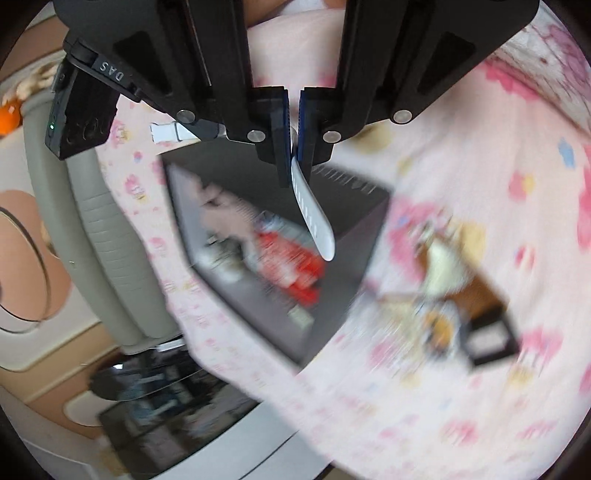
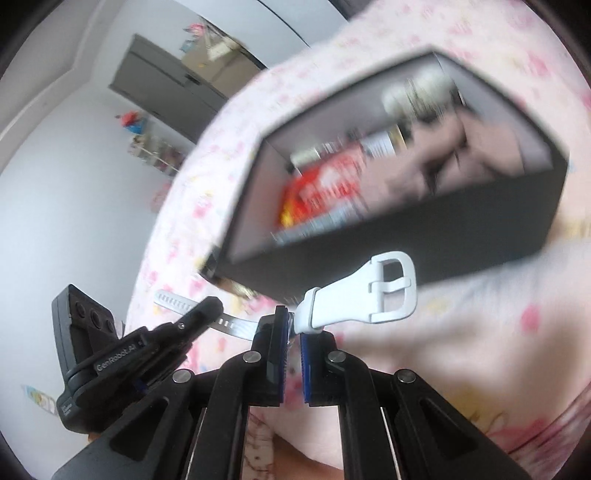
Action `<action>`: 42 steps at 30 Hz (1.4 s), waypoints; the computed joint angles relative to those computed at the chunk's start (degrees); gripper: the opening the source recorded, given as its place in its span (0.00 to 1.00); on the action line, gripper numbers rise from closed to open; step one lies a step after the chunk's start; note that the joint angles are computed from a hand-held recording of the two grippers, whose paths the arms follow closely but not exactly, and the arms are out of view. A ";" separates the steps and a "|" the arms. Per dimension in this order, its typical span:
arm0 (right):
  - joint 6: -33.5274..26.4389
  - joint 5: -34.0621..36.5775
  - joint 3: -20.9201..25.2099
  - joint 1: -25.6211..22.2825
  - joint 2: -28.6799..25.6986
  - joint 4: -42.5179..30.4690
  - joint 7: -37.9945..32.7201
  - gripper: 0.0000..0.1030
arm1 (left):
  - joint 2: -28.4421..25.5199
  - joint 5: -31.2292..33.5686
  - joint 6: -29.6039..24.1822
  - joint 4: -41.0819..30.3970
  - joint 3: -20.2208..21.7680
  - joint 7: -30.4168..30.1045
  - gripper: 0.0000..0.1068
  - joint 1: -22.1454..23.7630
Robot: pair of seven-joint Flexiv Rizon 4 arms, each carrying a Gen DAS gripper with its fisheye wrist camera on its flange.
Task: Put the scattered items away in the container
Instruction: 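Carry the watch toward the box with the right gripper while the left gripper releases it, then lower the white smartwatch into the black box with both grippers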
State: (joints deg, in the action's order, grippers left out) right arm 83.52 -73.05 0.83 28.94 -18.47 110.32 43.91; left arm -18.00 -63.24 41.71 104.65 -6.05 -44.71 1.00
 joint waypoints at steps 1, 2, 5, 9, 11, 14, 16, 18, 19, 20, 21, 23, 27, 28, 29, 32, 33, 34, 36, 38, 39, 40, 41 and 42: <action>-0.06 1.43 0.40 -0.71 0.44 -0.22 -2.53 0.04 | -0.60 0.26 -0.35 -1.76 -0.39 -0.02 0.01 -0.02; -0.35 3.85 0.96 -1.57 0.73 -0.64 -6.15 0.04 | -2.02 0.66 0.14 -4.31 -0.99 -0.37 0.01 -0.31; -2.57 15.49 2.99 -4.59 0.03 -3.38 -20.45 0.04 | -7.36 4.54 0.10 -12.89 -2.66 -4.72 0.01 -1.06; -10.04 34.70 9.87 -10.78 -4.12 -10.02 -42.34 0.05 | -14.88 15.85 0.32 -24.24 -3.10 -14.24 0.01 -3.69; -13.37 42.72 13.22 -13.63 -7.05 -13.36 -50.57 0.06 | -18.53 21.26 0.25 -28.98 -2.99 -18.60 0.01 -5.03; -11.64 50.38 14.81 -15.68 -9.97 -14.16 -55.49 0.06 | -23.94 27.11 -1.19 -35.64 -3.01 -24.47 0.01 -6.11; -9.94 55.16 16.78 -17.23 -11.71 -14.69 -58.81 0.08 | -26.03 29.99 -1.67 -38.07 -2.96 -26.84 0.01 -6.49; -10.09 57.61 17.13 -17.62 -12.20 -15.10 -61.24 0.08 | -27.14 32.45 -2.48 -39.44 -2.74 -28.56 0.01 -6.62; -11.28 58.37 16.83 -17.42 -11.98 -15.30 -61.98 0.10 | -27.45 33.82 -3.07 -39.99 -2.29 -29.76 0.02 -6.82; -12.48 59.09 16.24 -16.91 -11.78 -15.53 -62.13 0.12 | -27.62 35.09 -3.94 -40.56 -1.81 -31.09 0.04 -6.95; -13.92 59.97 15.70 -16.38 -11.55 -15.77 -62.09 0.21 | -27.80 35.78 -4.70 -40.94 -1.74 -32.10 0.06 -6.85; -16.61 62.39 15.71 -15.86 -11.22 -16.51 -63.33 0.41 | -28.02 36.48 -6.25 -41.53 -1.94 -33.55 0.15 -6.34; -19.18 62.53 12.03 -11.94 -8.76 -15.78 -64.31 0.42 | -27.66 36.69 -9.56 -42.10 -2.50 -34.90 0.25 -5.07; -18.24 61.28 9.97 -10.22 -7.62 -14.55 -63.53 0.42 | -27.02 35.31 -9.62 -41.02 -3.39 -34.53 0.27 -4.21; -16.42 59.13 7.43 -8.21 -6.33 -12.82 -62.21 0.42 | -26.22 33.49 -8.83 -39.38 -4.46 -33.58 0.30 -3.30; -13.90 52.44 2.03 -4.45 -4.36 -10.20 -58.74 0.41 | -22.04 29.01 -2.24 -32.27 -5.62 -30.90 0.31 -2.08; -14.23 50.82 1.18 -4.01 -4.33 -10.35 -58.17 0.40 | -20.81 28.42 0.49 -30.31 -5.27 -30.91 0.31 -2.32; -14.81 50.44 1.32 -4.31 -4.84 -11.22 -58.66 0.38 | -19.76 27.82 3.10 -28.58 -5.05 -31.06 0.31 -2.56; -15.68 53.12 3.59 -6.39 -6.95 -14.19 -61.90 0.36 | -18.72 28.04 5.66 -27.15 -4.42 -31.94 0.30 -3.21; -17.78 57.53 6.31 -8.63 -9.40 -17.82 -65.68 0.35 | -18.63 29.51 6.35 -27.37 -4.00 -32.05 0.30 -3.85; -19.14 59.16 7.06 -9.28 -10.30 -19.32 -67.27 0.34 | -19.22 30.95 4.63 -28.66 -3.80 -31.85 0.30 -4.18; -20.04 59.99 7.09 -9.40 -10.91 -20.28 -68.26 0.33 | -20.04 32.74 2.63 -30.35 -3.22 -32.33 0.30 -4.75; -20.71 60.44 6.81 -9.32 -11.20 -20.79 -68.86 0.33 | -20.92 34.30 0.55 -31.96 -2.91 -32.43 0.30 -5.23; -21.12 60.78 6.43 -9.19 -11.28 -20.87 -69.10 0.33 | -22.18 35.58 -2.69 -34.30 -2.93 -31.99 0.30 -5.36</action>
State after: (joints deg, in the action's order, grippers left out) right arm 62.40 -12.27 7.26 19.75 -29.76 89.45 -25.19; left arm -40.19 -27.66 39.02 70.35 -8.98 -76.71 -4.36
